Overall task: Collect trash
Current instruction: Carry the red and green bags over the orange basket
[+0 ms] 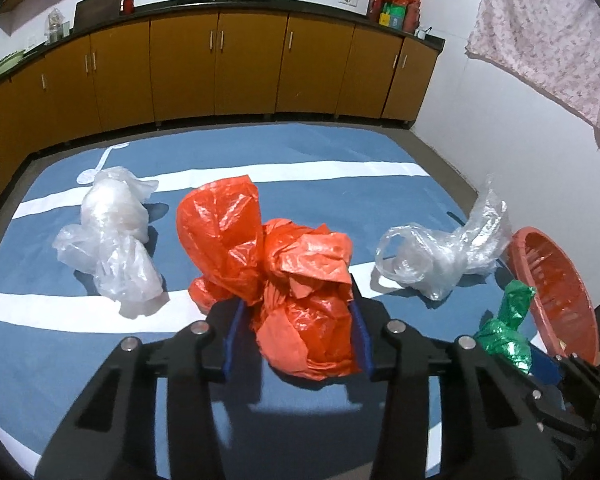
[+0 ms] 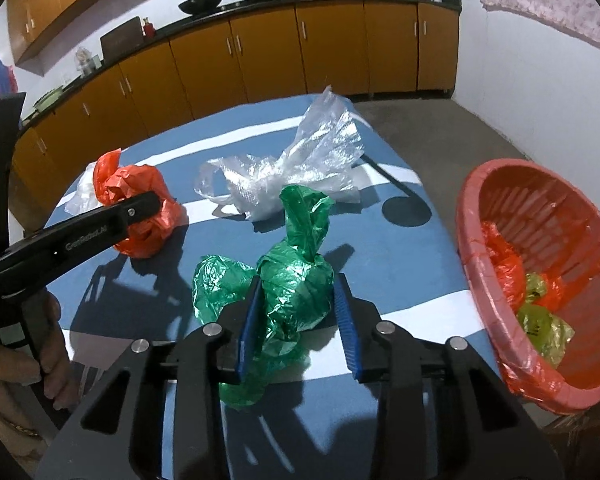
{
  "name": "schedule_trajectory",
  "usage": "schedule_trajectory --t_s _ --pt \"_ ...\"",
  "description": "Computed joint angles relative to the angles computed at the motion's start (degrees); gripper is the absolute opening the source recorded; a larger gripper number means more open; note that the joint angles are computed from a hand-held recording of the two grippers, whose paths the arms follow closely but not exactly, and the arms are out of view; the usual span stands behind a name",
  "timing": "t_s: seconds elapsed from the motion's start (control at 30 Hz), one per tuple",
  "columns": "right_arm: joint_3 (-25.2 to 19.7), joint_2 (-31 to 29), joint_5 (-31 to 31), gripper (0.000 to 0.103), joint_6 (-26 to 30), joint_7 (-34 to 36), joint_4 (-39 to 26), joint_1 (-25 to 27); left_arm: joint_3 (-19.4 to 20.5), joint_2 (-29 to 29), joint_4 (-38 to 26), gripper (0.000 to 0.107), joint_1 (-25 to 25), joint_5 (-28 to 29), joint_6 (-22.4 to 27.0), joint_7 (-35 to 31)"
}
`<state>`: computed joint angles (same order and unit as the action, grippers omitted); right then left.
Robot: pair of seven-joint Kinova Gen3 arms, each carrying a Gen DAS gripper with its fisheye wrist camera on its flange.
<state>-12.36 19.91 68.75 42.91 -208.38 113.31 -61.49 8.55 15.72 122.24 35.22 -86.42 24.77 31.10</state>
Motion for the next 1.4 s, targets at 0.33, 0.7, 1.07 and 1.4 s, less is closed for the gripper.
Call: schedule_trajectory --t_s 0.33,0.7,1.07,1.4 --pt "-2.0 -2.1 0.9 0.036 9.5 -2.3 1.3 -3.2 2.8 -4.2 2.8 0.043 0.7 -0.6 2.4 2.4" --pt "-6.2 -4.5 -1.0 0.036 28.1 -6.8 3.4 -7.5 7.2 -7.2 1.8 0.043 4.3 -1.2 4.3 3.0" --pt "-9.0 -8.6 -5.2 0.036 34.7 -12.9 8.8 -5.8 9.0 -5.3 -3.5 0.043 8.6 -2.9 4.6 1.0" --pt "-11.2 -11.8 -8.2 0.036 38.1 -15.8 12.3 -3.7 7.8 -0.3 -10.3 0.043 12.1 -4.7 1.0 -1.7"
